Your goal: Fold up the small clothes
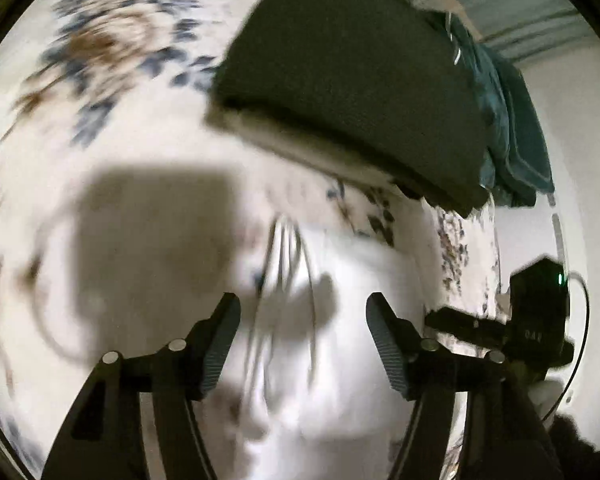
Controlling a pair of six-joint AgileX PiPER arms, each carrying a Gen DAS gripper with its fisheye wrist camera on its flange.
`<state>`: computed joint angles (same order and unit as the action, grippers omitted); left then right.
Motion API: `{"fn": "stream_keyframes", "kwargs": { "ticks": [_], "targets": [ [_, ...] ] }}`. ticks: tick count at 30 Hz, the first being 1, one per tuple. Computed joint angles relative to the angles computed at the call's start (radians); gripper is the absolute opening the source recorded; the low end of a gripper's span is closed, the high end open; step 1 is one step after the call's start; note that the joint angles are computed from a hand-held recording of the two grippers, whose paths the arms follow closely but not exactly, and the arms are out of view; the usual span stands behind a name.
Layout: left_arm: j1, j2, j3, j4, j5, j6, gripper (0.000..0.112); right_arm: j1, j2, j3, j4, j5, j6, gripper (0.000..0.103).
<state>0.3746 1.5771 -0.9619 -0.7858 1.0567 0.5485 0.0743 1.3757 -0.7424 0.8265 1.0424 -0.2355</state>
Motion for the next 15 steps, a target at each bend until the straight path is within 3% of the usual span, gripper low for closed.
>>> {"fn": "stream_keyframes", "kwargs": {
  "ticks": [3,5,7,11,14,15],
  "targets": [
    [-0.001,-0.124,0.146,0.002,-0.020,-0.043,0.063,0.077,-0.114,0.136,-0.016,-0.039,0.035,0.035],
    [-0.084,-0.157,0.213,0.112,-0.105,-0.149,0.063,0.225,-0.093,0.199,-0.117,-0.112,0.172,0.035],
    [-0.118,-0.147,0.279,0.159,-0.162,-0.222,0.063,0.285,-0.075,0.247,-0.121,-0.130,0.228,0.035],
    [-0.010,-0.199,0.354,-0.006,-0.143,-0.097,0.063,0.179,-0.256,0.317,-0.050,-0.071,0.227,0.035],
    [0.000,-0.193,0.342,-0.076,-0.149,-0.039,0.063,0.060,-0.373,0.323,-0.026,-0.028,0.228,0.036],
    [-0.022,-0.173,0.328,-0.087,-0.164,-0.042,0.063,0.025,-0.388,0.325,-0.016,-0.027,0.229,0.046]
  ]
}}
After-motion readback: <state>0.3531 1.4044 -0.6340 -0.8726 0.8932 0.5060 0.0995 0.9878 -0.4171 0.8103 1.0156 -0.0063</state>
